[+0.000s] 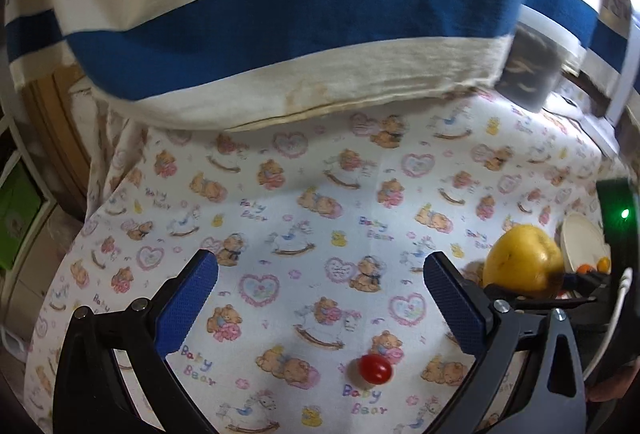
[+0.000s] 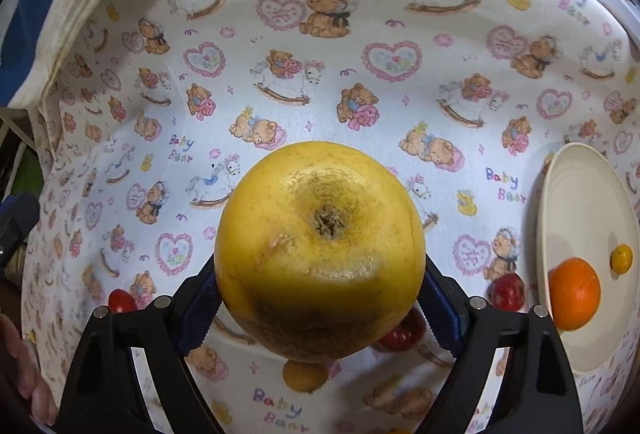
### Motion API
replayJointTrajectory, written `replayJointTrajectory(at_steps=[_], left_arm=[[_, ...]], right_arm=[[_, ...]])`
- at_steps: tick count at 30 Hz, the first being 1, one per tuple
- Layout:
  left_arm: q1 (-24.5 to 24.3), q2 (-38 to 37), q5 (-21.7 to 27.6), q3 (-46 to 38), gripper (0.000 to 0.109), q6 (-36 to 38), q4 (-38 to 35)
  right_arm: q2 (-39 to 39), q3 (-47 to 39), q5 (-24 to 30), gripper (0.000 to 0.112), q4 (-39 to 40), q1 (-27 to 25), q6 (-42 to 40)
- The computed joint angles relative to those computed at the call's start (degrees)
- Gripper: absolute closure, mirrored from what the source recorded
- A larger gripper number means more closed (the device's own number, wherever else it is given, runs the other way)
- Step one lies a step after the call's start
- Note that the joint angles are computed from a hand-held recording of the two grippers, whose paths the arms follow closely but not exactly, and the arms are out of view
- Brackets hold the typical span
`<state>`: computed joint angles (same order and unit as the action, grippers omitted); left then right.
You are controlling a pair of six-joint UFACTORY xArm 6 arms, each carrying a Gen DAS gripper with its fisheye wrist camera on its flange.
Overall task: Organize fruits
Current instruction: 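Lift the pomelo with the right gripper while the left gripper grasps a red cherry tomato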
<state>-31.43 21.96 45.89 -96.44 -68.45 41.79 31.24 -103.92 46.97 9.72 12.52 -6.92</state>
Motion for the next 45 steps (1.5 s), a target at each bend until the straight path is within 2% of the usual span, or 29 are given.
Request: replayJointTrajectory(at_steps=[7,12,15,18,21,22,25,27,30,33,35,37,41,45], left_arm=[[-2.38,1.52,-0.46,-1.77,0.006,2.99,0.84],[-2.61,3.56,-2.87,-3.29,0.006,7.35,-4.96],[-3.16,4.50,-2.78,-4.46,0.006,9.65,-6.54],[-3.84,5.31,1.27,-6.62,0.006,11.45,-8.25],[-4.25,6.62,6.25,-9.49,0.011,16.65,-12.36],[-4.17,7.14,7.58,-10.44,0.014,18.30,-14.24],[-3.19,10.14,12.76,-14.94,0.015,23.40,-22.84],[-2.49,11.57,14.88,-16.74,0.017,22.02,-24.53],[-1.65,12.91,17.09,-18.35,0.025,22.09,-26.60],[-0.81,13.02,17.07,-17.90,0.040,22.23,-29.62],[-0.17,12.44,16.08,-16.55,0.058,22.28,-32.57],[0.26,11.97,15.60,-15.50,0.071,22.93,-34.76],[0.20,11.61,15.50,-14.90,0.084,22.04,-33.92],[-0.33,10.74,14.27,-13.85,0.084,20.62,-32.07]], right_arm=[[-10.42,10.02,-6.33,0.023,2.12,-1.39,-3.64],[-17.50,18.23,-12.01,0.023,4.57,-2.92,-8.23],[-19.62,20.61,-12.84,0.023,8.11,-4.34,-11.21],[-21.75,23.81,-14.54,0.023,8.70,-5.38,-12.65],[-23.48,27.39,-17.04,0.023,2.21,-5.51,-10.55],[-23.83,28.05,-16.86,0.023,2.36,-5.75,-10.89],[-24.40,29.06,-14.79,0.023,8.46,-7.00,-14.44],[-24.81,30.04,-15.33,0.023,8.65,-7.25,-14.37],[-25.43,31.38,-16.78,0.023,7.38,-7.41,-13.53],[-25.71,31.75,-16.86,0.023,7.30,-7.73,-14.15],[-26.06,32.21,-17.40,0.023,6.56,-7.87,-13.83],[-26.14,32.21,-17.54,0.023,6.55,-8.05,-13.89],[-26.29,32.38,-18.27,0.023,5.86,-8.12,-13.43],[-26.54,32.37,-18.20,0.023,6.69,-8.21,-13.99]])
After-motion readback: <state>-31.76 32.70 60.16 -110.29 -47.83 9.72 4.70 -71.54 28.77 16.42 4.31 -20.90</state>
